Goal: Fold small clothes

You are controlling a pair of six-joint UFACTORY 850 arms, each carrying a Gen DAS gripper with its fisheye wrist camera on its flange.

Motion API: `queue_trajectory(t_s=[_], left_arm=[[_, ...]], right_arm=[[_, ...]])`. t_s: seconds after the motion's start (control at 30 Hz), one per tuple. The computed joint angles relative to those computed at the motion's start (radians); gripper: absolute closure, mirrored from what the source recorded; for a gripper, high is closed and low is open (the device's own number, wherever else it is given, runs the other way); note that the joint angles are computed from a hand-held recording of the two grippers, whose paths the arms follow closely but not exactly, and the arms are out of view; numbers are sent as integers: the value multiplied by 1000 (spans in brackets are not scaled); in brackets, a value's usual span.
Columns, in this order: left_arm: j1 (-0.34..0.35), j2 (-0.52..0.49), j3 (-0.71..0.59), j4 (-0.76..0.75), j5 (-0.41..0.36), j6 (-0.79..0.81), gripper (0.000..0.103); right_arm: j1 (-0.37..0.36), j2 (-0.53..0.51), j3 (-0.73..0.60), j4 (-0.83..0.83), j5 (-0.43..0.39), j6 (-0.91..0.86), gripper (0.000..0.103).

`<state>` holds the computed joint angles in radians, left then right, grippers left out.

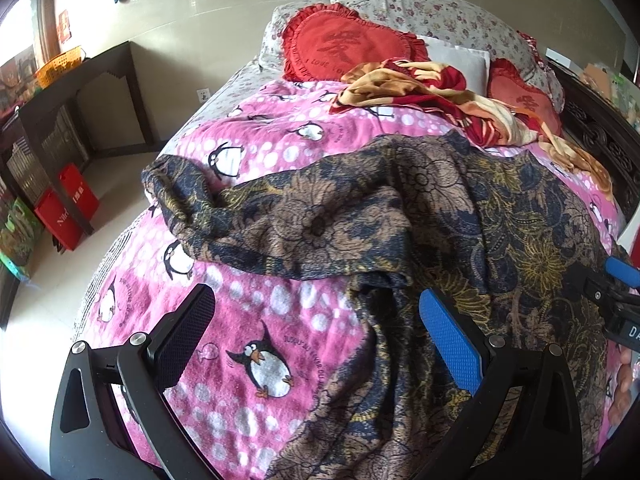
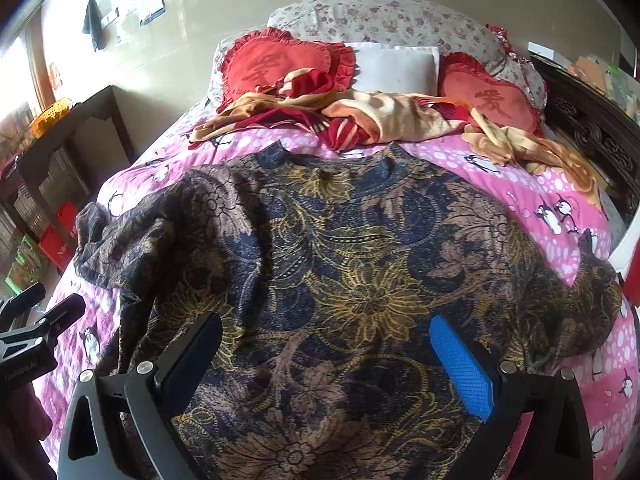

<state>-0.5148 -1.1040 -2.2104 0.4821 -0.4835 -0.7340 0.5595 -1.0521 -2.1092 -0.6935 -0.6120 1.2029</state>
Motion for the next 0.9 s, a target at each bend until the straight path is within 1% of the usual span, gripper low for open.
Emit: queue_trajectory(t_s=[0.23,0.53,0.67,0.73,0.83,0.9], left_arm=[[10,-6,-6,3,-9,-16,0],[17,-15,-19,-14,-18,-5,0],[38,-22,-32,-87,-20,40,0],[56,-28,-44,-104,-29,32,0],[93,-63,-106,-126,-58,36,0],[119,-109,-185,-174,-100,73,0]], right_arm=[[0,-24,-37,24,-9,-39,0],[0,-31,-44,48,-6,-51,0],[0,-36,-52,54,-9,-59,0],[-1,-36,-50,59,-5,-63,0],[-3,-35,-44,72,2,-71,0],[-4,-35,-41,84,8,-77,0]])
